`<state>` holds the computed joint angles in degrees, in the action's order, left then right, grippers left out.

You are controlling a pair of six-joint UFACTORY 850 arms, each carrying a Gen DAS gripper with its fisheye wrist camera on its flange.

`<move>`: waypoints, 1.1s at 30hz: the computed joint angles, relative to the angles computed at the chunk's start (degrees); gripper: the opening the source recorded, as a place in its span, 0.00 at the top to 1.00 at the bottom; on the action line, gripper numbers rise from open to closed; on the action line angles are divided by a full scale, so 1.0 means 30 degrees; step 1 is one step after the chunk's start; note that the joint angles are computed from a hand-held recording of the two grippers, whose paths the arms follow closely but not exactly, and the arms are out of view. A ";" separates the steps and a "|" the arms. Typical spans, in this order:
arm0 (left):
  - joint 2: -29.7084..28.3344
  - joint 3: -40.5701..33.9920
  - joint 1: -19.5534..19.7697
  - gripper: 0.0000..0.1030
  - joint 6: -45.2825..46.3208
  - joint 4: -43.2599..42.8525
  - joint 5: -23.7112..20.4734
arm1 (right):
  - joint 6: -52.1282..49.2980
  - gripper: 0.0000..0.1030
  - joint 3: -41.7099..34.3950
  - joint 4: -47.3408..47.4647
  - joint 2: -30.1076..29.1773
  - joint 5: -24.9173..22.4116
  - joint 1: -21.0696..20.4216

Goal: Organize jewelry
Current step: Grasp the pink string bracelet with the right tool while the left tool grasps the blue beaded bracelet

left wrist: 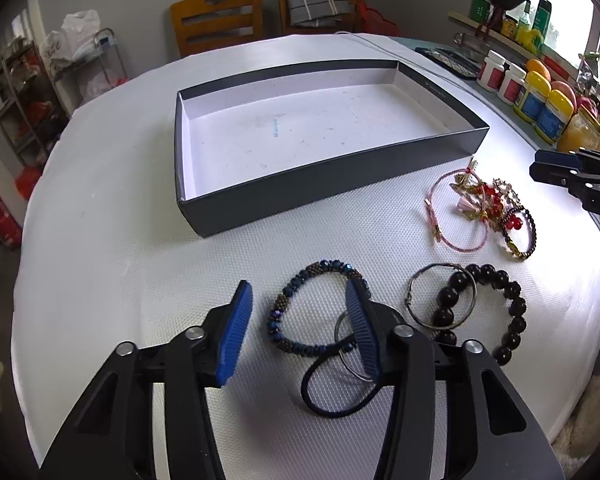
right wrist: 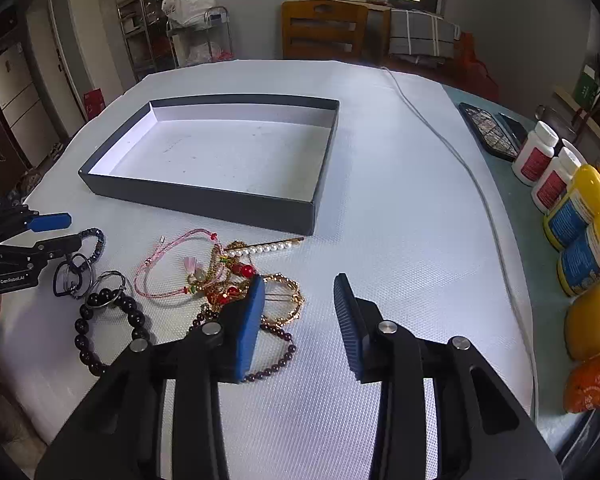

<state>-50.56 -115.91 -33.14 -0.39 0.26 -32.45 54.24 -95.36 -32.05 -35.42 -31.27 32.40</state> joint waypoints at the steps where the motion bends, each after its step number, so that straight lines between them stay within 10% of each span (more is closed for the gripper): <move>1: -0.0179 -0.0277 0.0033 0.58 0.0164 -0.0139 -0.0208 | -0.0651 0.69 -0.0286 0.0526 -0.0196 0.0049 -0.0042; 22: -0.0535 -0.0451 0.0308 0.68 0.1883 -0.0462 -0.0510 | -0.7260 0.77 -0.5277 0.5298 -0.3948 -0.0943 -0.0103; 26: -0.0252 0.0125 0.0254 0.93 0.2649 -0.0703 0.0133 | -0.7278 0.95 -0.5434 0.5087 -0.4080 -0.0918 -0.0027; 33: 0.0716 0.1310 0.0385 0.93 0.4023 -0.2311 0.1543 | -0.6463 0.95 -0.4682 0.3931 -0.3311 0.0092 0.0223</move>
